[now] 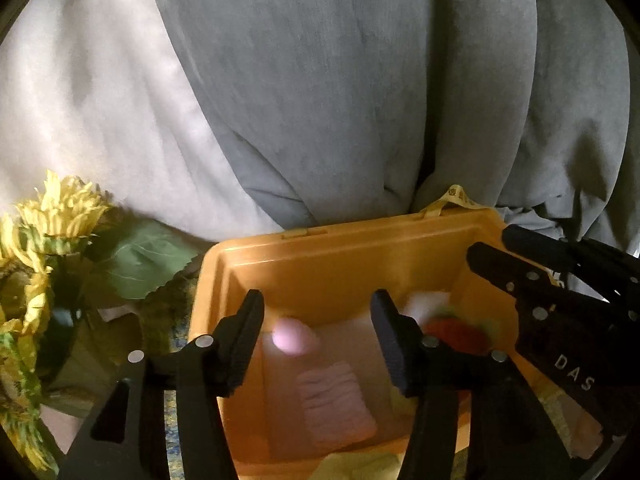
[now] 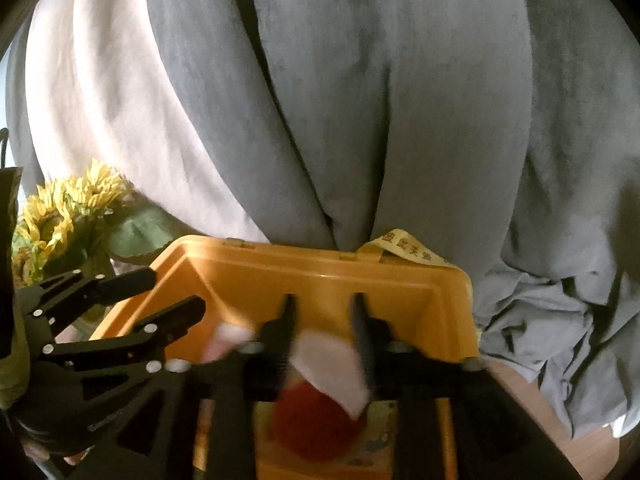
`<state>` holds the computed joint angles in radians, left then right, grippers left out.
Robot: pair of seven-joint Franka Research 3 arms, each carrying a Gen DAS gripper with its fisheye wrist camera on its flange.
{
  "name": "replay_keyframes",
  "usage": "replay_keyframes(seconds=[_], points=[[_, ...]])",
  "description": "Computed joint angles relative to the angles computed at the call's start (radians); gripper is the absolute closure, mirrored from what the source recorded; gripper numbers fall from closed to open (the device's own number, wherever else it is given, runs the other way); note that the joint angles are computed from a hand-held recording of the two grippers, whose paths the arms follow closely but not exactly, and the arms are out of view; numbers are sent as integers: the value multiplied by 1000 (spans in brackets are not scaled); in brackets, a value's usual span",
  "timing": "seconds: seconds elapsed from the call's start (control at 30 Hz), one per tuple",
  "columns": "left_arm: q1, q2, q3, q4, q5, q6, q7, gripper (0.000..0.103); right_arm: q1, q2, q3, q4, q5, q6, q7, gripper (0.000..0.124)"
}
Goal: Organize soft objects
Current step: 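Open both tools to drop the sponge and cloth into the crate, then withdraw both tools and lower them toward the Mickey plush and fabric bundle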
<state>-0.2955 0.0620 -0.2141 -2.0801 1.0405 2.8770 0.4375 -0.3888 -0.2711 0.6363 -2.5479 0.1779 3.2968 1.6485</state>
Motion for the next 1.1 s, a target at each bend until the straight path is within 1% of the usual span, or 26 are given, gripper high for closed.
replay_keyframes(seconds=[0.07,0.13,0.23,0.3,0.43,0.57,0.63,0.67,0.73,0.83,0.97,1.1], points=[[-2,-21,0,-12,31,-6,-29,46,1,-11,-1,-6,6,-2,9,86],[0,-46,-6,-27,69,-18,-69,44,38,-26,-38,-19,13,-6,17,86],[9,-93,-22,-54,103,-42,-110,41,55,-58,-53,-38,17,-13,32,83],[17,-124,-34,-72,107,-49,-116,40,79,-82,-73,-55,21,-5,44,81],[38,-188,-60,-114,109,-58,-152,35,150,-134,-129,-84,38,-7,51,78],[58,-268,-88,-169,88,-75,-177,33,212,-185,-166,-114,47,-4,51,77],[70,-302,-101,-194,82,-69,-187,33,257,-209,-197,-133,53,6,50,77],[76,-316,-107,-204,79,-66,-190,32,270,-223,-202,-142,57,10,49,76],[86,-351,-120,-227,67,-74,-190,32,279,-251,-195,-161,69,20,50,70],[96,-395,-132,-260,34,-82,-171,30,269,-288,-165,-177,80,18,51,70],[117,-453,-159,-304,11,-92,-173,28,294,-323,-166,-199,87,12,60,64],[124,-497,-174,-344,-26,-111,-157,28,299,-353,-150,-220,85,6,73,64]])
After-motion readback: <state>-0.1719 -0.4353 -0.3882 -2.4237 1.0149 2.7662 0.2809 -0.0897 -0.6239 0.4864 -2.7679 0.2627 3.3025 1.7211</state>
